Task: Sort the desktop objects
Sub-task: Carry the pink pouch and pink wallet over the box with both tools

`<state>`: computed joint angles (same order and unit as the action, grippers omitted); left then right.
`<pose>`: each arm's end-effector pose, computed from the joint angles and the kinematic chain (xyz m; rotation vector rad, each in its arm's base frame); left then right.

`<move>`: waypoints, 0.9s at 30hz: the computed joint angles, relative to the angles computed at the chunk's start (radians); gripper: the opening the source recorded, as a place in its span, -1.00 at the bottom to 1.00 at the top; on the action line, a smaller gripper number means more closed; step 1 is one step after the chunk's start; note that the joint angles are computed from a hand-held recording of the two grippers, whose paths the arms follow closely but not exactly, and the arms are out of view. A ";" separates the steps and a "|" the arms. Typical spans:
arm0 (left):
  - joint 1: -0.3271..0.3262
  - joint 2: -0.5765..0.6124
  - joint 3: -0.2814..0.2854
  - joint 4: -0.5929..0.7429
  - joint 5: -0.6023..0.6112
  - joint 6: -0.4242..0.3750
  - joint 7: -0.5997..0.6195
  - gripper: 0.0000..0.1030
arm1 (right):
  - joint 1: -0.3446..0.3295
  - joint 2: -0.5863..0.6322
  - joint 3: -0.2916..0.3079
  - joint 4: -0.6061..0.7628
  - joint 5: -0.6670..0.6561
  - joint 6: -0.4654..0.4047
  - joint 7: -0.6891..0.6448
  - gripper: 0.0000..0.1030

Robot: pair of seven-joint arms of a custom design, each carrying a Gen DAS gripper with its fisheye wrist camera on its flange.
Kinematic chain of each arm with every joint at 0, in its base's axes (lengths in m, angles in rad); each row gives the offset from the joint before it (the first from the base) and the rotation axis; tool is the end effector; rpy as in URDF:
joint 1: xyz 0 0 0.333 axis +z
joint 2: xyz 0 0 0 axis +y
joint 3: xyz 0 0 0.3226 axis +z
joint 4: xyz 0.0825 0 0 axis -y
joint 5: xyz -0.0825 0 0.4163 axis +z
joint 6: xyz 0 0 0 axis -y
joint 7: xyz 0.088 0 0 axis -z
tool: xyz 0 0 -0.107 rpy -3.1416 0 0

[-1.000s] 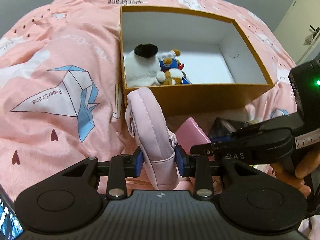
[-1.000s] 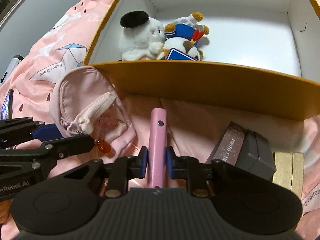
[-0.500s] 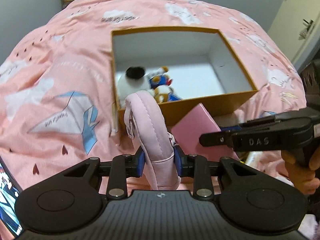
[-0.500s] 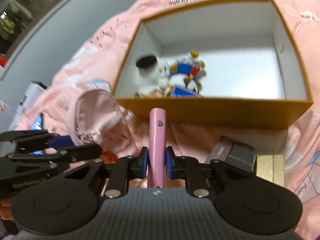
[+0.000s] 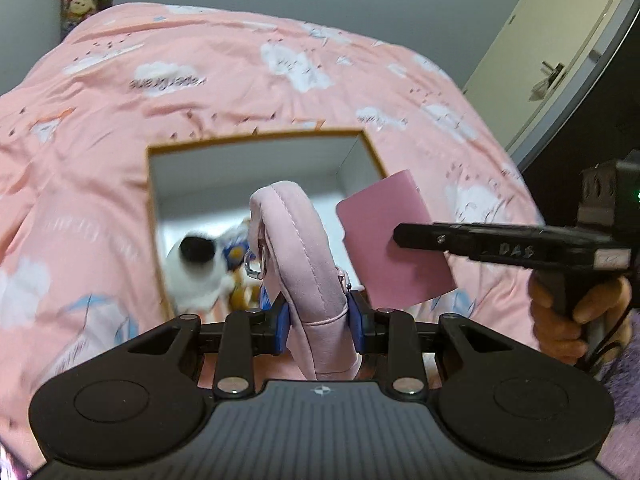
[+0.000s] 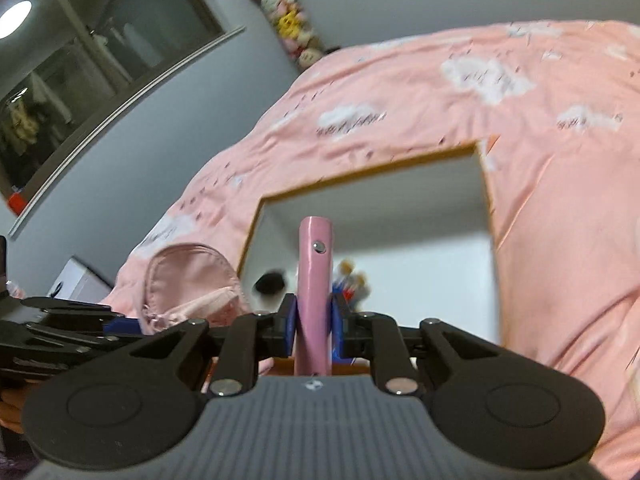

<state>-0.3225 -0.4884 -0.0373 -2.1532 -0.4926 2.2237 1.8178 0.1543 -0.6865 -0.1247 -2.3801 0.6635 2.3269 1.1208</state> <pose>0.4386 -0.1848 0.6589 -1.5907 2.4457 -1.0751 0.4185 0.0112 0.6335 -1.7139 1.4429 -0.1379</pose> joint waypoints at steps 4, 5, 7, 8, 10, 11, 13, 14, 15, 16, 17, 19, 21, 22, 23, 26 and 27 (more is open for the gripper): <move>-0.007 0.132 0.001 0.109 -0.050 -0.008 0.024 -0.35 | -0.003 0.086 0.017 0.042 -0.018 0.062 -0.010 -0.62; 0.000 0.170 -0.010 0.139 -0.048 -0.013 0.021 -0.35 | -0.008 0.101 0.019 0.048 -0.031 0.072 -0.014 -0.62; 0.017 0.238 -0.035 0.189 -0.040 -0.024 0.016 -0.35 | -0.019 0.144 0.041 0.054 -0.063 0.114 -0.006 -0.62; 0.025 0.268 -0.046 0.211 -0.038 -0.035 0.015 -0.35 | -0.024 0.161 0.049 0.058 -0.082 0.129 0.001 -0.62; 0.043 0.331 -0.073 0.250 -0.025 -0.051 0.000 -0.35 | -0.038 0.194 0.068 0.065 -0.128 0.146 0.025 -0.63; 0.052 0.353 -0.086 0.261 -0.015 -0.054 -0.004 -0.35 | -0.041 0.208 0.073 0.067 -0.146 0.152 0.036 -0.63; 0.066 0.399 -0.109 0.286 0.005 -0.062 -0.015 -0.35 | -0.040 0.226 0.072 0.066 -0.165 0.150 0.046 -0.63; 0.073 0.421 -0.118 0.299 0.012 -0.076 -0.018 -0.35 | -0.040 0.236 0.070 0.070 -0.172 0.142 0.052 -0.63; 0.080 0.440 -0.125 0.311 0.017 -0.095 -0.020 -0.35 | -0.039 0.248 0.067 0.075 -0.175 0.133 0.054 -0.63; 0.087 0.454 -0.132 0.320 0.031 -0.110 -0.027 -0.35 | -0.037 0.262 0.062 0.082 -0.175 0.123 0.052 -0.63; 0.093 0.467 -0.140 0.327 0.050 -0.117 -0.031 -0.36 | -0.038 0.267 0.061 0.085 -0.179 0.113 0.056 -0.63; 0.105 0.477 -0.147 0.335 0.054 -0.139 -0.021 -0.35 | -0.037 0.282 0.060 0.094 -0.179 0.091 0.062 -0.63; 0.114 0.496 -0.153 0.354 0.057 -0.161 -0.016 -0.35 | -0.036 0.303 0.059 0.106 -0.174 0.071 0.070 -0.63; 0.118 0.510 -0.157 0.365 0.062 -0.169 -0.017 -0.35 | -0.036 0.313 0.061 0.113 -0.174 0.059 0.076 -0.63; 0.122 0.520 -0.160 0.374 0.064 -0.178 -0.021 -0.35 | -0.036 0.320 0.063 0.117 -0.175 0.050 0.079 -0.63; 0.138 0.540 -0.164 0.383 0.032 -0.191 -0.027 -0.35 | -0.047 0.334 0.084 0.122 -0.215 0.042 0.112 -0.63; 0.142 0.540 -0.165 0.378 0.028 -0.182 -0.037 -0.34 | -0.049 0.340 0.086 0.123 -0.222 0.040 0.122 -0.62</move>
